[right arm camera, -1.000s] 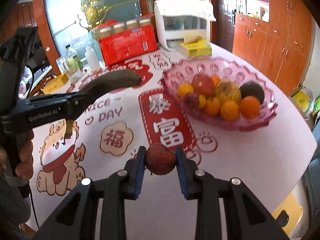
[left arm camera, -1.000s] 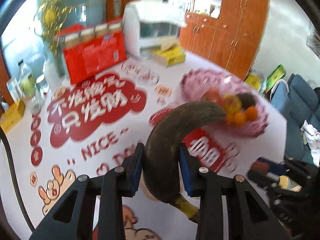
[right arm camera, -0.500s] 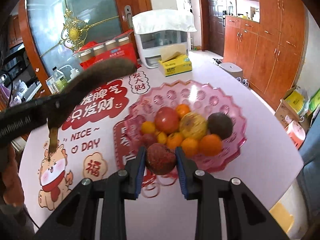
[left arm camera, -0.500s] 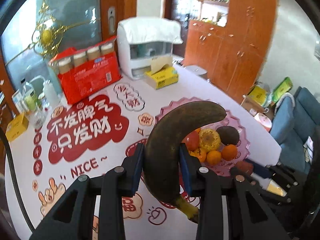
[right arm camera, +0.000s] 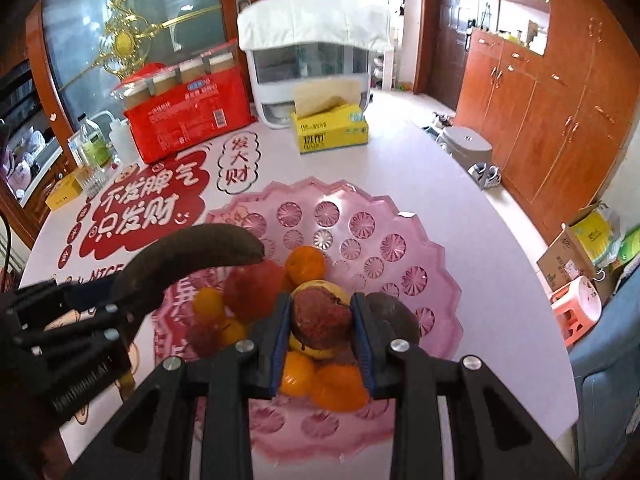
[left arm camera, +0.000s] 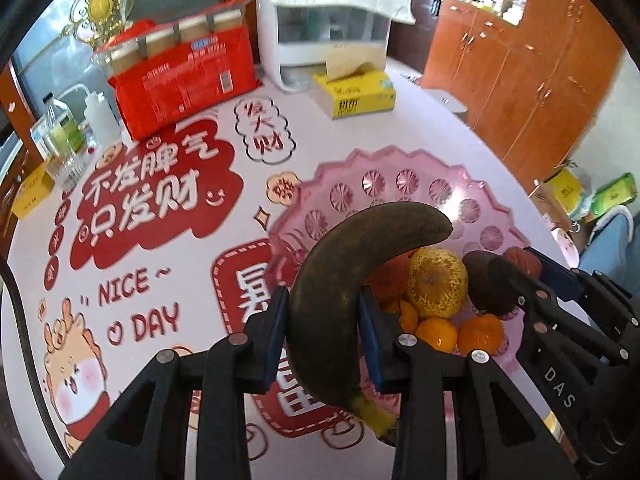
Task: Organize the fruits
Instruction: 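Carry the banana and lychee in both tools over the pink bowl, then open both tools to lay the banana and lychee in the bowl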
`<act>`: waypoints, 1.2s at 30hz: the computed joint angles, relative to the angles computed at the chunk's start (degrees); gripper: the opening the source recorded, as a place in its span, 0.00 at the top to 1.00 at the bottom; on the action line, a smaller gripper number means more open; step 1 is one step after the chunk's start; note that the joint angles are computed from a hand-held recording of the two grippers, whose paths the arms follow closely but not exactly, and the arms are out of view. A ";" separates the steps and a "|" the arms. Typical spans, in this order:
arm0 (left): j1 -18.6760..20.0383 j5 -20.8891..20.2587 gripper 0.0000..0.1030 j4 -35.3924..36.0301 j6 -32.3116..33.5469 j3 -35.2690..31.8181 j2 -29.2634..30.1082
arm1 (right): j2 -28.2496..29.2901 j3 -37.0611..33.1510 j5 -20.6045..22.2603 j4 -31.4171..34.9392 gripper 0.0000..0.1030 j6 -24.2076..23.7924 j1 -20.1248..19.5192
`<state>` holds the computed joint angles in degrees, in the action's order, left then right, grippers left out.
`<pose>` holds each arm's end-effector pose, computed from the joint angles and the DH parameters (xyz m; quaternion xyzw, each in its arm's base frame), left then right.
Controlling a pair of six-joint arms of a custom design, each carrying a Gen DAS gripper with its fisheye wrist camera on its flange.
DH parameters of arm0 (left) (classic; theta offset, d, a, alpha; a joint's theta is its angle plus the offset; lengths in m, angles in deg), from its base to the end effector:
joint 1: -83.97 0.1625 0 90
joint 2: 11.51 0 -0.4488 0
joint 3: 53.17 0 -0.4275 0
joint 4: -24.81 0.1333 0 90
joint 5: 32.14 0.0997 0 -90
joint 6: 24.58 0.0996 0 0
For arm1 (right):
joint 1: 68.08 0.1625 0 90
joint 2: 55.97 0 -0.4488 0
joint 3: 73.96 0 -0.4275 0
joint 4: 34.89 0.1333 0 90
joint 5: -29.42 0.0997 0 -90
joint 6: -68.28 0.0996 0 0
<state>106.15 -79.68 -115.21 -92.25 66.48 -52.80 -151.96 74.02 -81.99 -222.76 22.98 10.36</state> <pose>-0.3654 -0.3655 -0.0721 0.0898 0.9037 -0.2385 0.3442 0.0244 -0.3647 0.2790 0.1933 -0.8870 0.2554 0.3328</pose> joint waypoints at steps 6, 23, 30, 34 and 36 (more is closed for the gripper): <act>1.97 -1.38 0.68 3.00 -2.77 -3.02 2.91 | 2.68 -2.55 0.72 2.62 0.70 -1.58 -1.74; -3.19 1.92 0.11 19.05 -15.49 -1.52 -2.33 | -0.75 -2.88 3.99 10.52 0.52 -2.77 -1.40; -6.69 1.38 0.09 26.72 -24.72 -1.01 -4.60 | -5.70 -1.62 4.86 15.33 0.52 -1.75 -0.08; -9.02 0.50 0.09 32.38 -30.77 -1.19 -6.28 | -10.13 -0.54 5.51 17.87 0.43 -2.81 0.52; -10.10 -0.56 0.09 34.95 -33.44 -1.40 -6.97 | -12.38 -0.06 5.75 19.10 0.40 -3.40 0.82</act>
